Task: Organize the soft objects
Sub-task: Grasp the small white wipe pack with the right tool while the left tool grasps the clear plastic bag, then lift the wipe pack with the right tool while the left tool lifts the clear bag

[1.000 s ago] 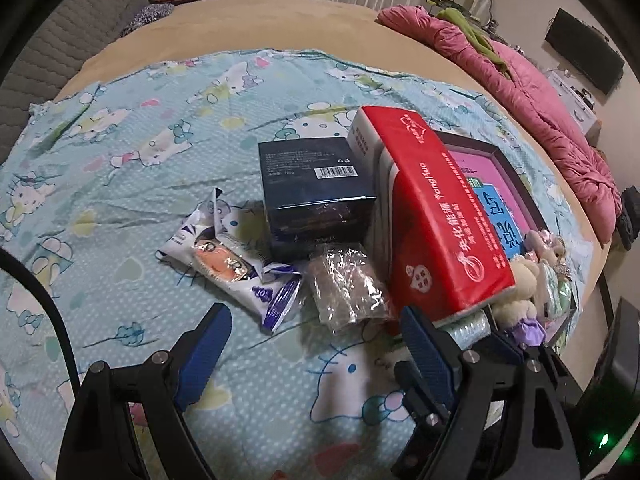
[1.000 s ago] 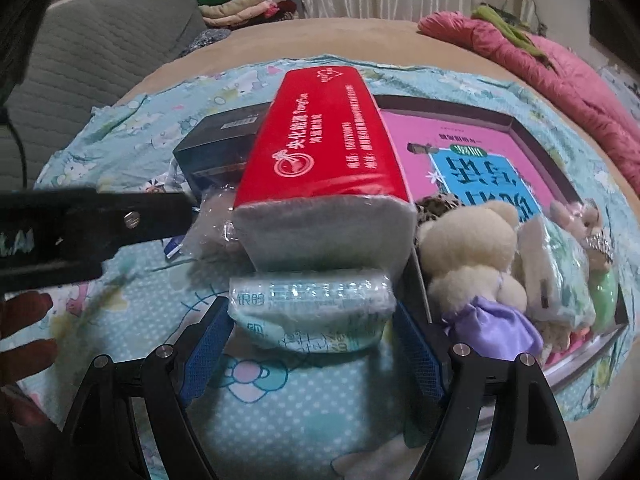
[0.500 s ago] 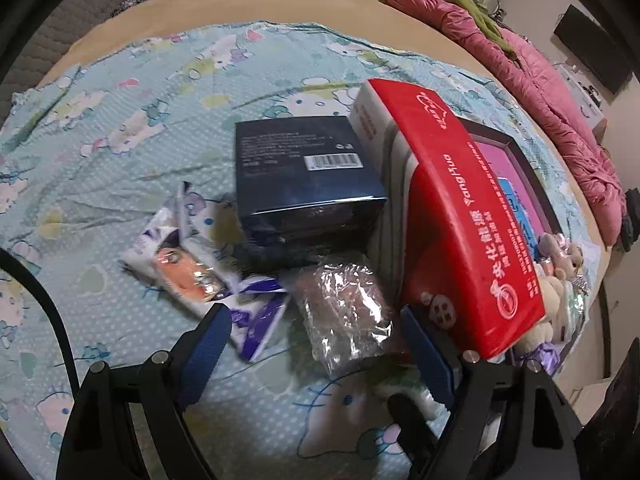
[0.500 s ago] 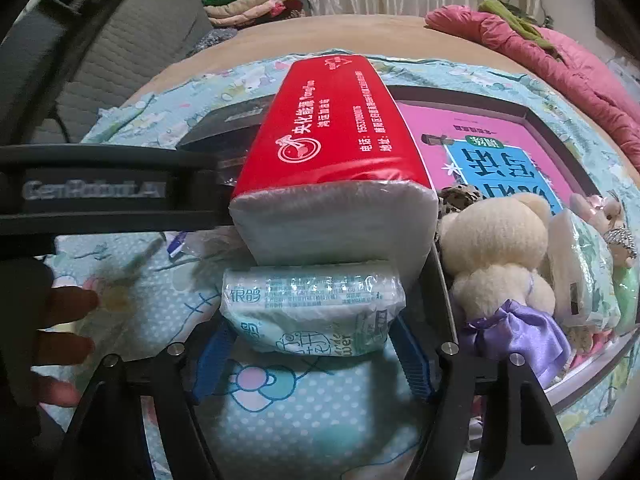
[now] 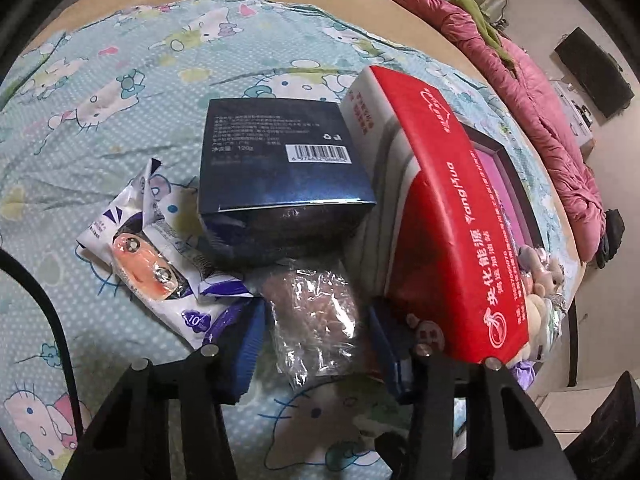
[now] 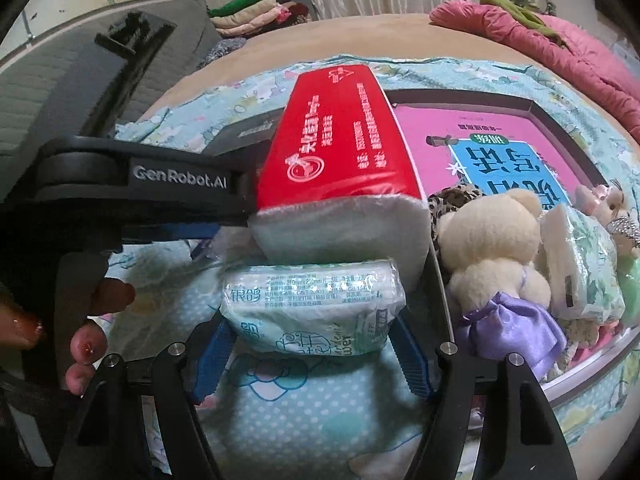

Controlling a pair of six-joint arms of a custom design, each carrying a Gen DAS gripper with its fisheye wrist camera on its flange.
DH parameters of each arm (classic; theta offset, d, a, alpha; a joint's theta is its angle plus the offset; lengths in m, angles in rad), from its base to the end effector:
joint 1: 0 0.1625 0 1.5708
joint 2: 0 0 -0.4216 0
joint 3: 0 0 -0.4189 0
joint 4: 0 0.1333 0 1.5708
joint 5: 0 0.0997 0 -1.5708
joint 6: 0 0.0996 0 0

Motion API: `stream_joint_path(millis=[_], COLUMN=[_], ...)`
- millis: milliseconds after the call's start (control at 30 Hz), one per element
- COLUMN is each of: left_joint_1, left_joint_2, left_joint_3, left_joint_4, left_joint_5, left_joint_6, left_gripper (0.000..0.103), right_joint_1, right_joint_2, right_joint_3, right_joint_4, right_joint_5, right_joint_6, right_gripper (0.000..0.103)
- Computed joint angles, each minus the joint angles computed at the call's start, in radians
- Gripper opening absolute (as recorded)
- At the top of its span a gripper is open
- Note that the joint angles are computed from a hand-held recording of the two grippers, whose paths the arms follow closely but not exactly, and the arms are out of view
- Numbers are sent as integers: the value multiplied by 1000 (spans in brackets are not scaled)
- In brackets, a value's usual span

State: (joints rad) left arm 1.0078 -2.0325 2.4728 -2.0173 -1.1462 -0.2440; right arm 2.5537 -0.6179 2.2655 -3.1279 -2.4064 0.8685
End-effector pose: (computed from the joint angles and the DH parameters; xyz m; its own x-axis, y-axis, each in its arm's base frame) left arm -0.0081 -0.3395 0.2713 -0.8780 0.2655 -0.3982 0.3314 0.9376 -0.1055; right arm 0.3698 -0.1750 -0.0865 -0.8369 0.0371 0.5461 -0.2939 0.8112 -0.5055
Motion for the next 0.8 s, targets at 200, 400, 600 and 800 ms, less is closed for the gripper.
stream_joint_path(millis=[200, 400, 600, 800], left_joint_1=[17, -29, -165, -367], left_joint_2=[-67, -194, -344, -462], left_joint_3=[6, 5, -8, -43], left_joint_4=[12, 114, 291, 504], left_joint_5=[-55, -41, 29, 108], left_joint_6=[24, -6, -88, -232], left_gripper=[47, 47, 47, 47], right_joint_1=[27, 48, 85, 125], right_joint_2=[-28, -58, -91, -160], right_joint_3=[18, 34, 37, 44], right_joint_4=[-15, -22, 4, 62], right_joint_5=[5, -4, -31, -90], right_joint_6=[12, 32, 66, 92], right_gripper=[74, 74, 74, 74])
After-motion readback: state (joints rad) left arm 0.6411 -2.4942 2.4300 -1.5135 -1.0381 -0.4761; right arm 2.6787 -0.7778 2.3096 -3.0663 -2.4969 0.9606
